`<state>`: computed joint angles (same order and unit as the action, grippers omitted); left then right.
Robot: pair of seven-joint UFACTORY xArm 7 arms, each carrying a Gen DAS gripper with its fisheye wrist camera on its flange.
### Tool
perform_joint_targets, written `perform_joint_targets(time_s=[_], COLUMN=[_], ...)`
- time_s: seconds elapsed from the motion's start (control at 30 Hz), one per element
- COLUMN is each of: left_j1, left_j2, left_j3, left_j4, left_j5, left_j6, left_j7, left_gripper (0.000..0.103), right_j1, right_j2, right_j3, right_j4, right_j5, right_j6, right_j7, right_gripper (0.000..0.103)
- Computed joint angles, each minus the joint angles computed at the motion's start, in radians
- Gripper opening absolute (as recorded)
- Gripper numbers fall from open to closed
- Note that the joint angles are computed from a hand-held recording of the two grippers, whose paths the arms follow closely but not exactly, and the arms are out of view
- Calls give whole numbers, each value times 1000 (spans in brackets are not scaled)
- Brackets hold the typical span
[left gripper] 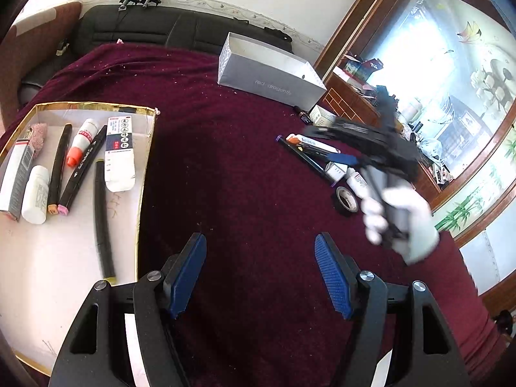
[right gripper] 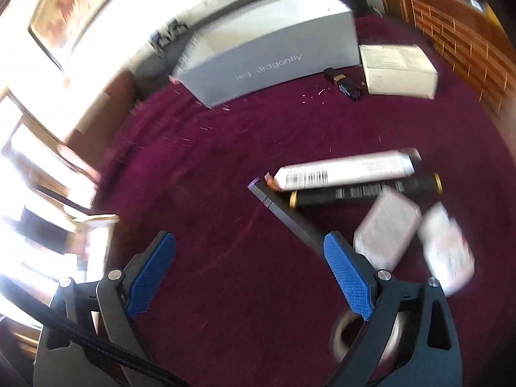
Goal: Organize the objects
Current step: 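Grasp a purple-capped black marker with the left tool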
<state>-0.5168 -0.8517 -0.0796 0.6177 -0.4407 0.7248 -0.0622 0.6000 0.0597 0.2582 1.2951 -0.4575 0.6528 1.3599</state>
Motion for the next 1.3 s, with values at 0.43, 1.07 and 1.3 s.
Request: perform_joint_targets(time_s=[0.43,1.07,1.3], left_j1=[33,150,52], left_j2=[62,757,790], left_j3=[2,-265,-174], left_j4=[9,479,484], left_j5=[16,685,589], left_j6=[-12,-114,-112], left_j7=[-4,-196,-184], left_gripper=[64,64,27], right_j1=[105,-74,-54], right_j2=[29,-307,-311], right_j3=[-4,174,141], right_j4=[-19,-310,-324], right_j5=[183,-600,-627], right_j6=[-189,-80,-135], right_j7=[-116,758,784], right_gripper=[91,91,91])
